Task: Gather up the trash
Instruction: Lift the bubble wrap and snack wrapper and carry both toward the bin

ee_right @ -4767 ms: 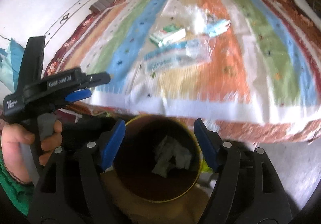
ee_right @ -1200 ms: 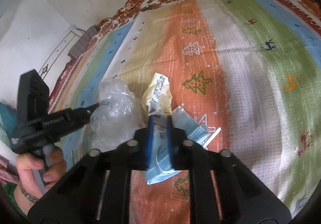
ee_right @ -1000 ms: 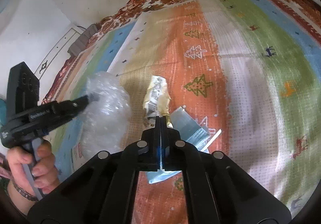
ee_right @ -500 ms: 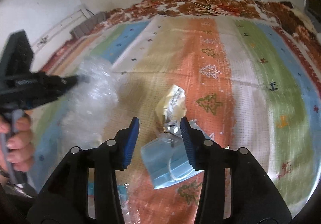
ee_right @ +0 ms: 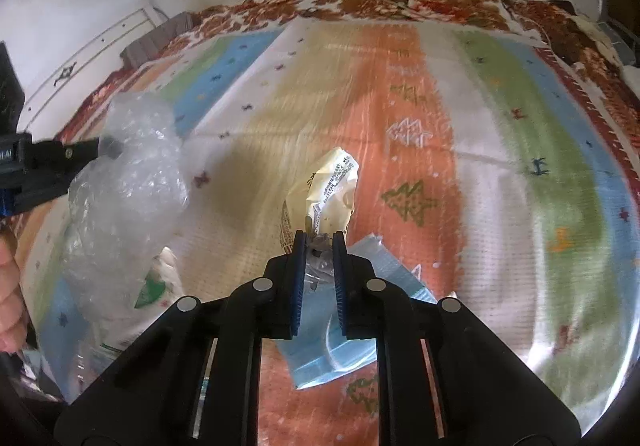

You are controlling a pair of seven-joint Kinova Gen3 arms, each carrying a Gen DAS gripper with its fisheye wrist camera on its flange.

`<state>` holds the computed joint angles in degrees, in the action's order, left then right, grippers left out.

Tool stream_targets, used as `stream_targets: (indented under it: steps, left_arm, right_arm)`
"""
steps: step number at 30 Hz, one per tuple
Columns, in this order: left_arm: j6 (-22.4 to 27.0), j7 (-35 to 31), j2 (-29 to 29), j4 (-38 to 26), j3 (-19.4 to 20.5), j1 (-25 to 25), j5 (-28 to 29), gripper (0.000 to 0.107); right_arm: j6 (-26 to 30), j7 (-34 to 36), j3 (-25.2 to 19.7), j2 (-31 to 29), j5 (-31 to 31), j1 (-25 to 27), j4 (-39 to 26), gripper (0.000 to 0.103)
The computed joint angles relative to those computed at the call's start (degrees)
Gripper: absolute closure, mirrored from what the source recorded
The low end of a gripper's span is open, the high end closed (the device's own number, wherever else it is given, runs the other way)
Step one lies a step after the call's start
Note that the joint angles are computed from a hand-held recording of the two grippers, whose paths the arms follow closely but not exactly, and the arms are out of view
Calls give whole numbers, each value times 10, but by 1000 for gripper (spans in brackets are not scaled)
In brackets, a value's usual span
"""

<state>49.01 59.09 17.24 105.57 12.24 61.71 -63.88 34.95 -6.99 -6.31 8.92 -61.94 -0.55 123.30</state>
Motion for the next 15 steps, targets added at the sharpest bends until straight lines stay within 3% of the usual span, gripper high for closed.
stream_targets:
  steps: [6, 8, 13, 15]
  left_arm:
    - [74, -77, -5, -53, 20, 16, 65, 98]
    - [90, -79, -8, -62, 21, 26, 75, 98]
    - [145, -96, -7, -95, 30, 49, 93, 99]
    - [162, -98, -5, -106, 33, 59, 97, 99]
  right_arm:
    - [44, -68, 23, -65, 58, -8, -1, 91]
    - [42, -99, 29, -102, 95, -22, 2, 91]
    - [110, -123, 76, -151, 117, -37, -2, 91]
    - [115, -137, 77, -169, 136, -40, 6, 91]
